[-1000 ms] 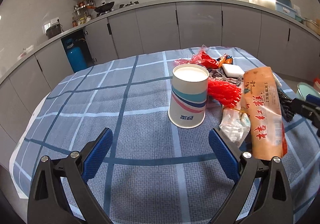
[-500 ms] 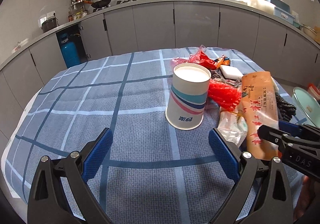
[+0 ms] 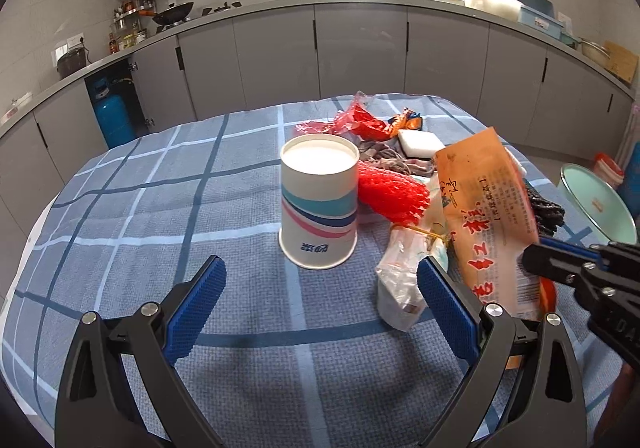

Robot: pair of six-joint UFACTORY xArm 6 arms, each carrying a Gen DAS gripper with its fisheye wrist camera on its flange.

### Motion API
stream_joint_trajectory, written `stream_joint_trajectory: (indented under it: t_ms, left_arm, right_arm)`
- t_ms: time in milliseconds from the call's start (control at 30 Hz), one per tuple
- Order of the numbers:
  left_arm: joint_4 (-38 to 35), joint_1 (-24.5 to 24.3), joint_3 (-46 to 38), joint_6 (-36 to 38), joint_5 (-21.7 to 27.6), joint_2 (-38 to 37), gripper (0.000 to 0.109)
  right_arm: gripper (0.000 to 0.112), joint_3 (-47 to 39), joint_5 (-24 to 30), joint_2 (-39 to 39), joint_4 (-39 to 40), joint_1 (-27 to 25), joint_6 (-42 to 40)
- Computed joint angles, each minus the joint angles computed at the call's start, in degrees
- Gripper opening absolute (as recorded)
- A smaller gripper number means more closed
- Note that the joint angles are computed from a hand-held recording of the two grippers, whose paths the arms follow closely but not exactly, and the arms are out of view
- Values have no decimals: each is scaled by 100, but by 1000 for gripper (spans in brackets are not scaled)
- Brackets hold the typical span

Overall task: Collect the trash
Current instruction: 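Grasp the orange snack wrapper with the right tool while the left grasps the plastic-wrapped bundle, then carry both items over the green basin and open both tools to drop them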

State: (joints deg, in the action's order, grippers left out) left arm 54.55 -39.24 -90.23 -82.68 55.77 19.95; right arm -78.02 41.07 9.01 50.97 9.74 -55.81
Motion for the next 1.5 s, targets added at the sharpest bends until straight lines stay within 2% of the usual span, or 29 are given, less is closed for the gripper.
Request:
stream_joint_trajectory:
  t_ms: [167, 233, 333, 433, 567, 1000, 1200, 1500]
  left_arm:
    - [-225, 67, -349, 290, -296, 359, 94]
    - [-455, 137, -538, 496, -541, 563, 89]
    - [-818, 206, -729, 796, -806, 784, 70]
    - [-1141, 221, -854, 1080, -992, 919, 45]
    - [-1140, 107, -910, 1246, -932, 931, 32]
    - [-210, -581, -939, 634, 88, 438, 29]
    - [194, -731, -1547, 625, 540, 669, 29]
    - [239, -739, -2973, 973, 792, 1535, 29]
  right_arm:
    - [5, 73, -58, -148, 5, -162, -9]
    - [5, 95, -61, -191, 19, -236, -19]
    - [4, 102, -45, -228, 16, -328, -6]
    - [4, 113, -64, -227, 32, -379, -4]
    - [4, 138, -42, -256, 132, -432, -55]
    - [4, 231, -120, -593, 561, -818, -342]
    - [4, 82, -158, -536, 750, -968, -394]
    - [4, -174, -277, -331, 884, -1195, -368]
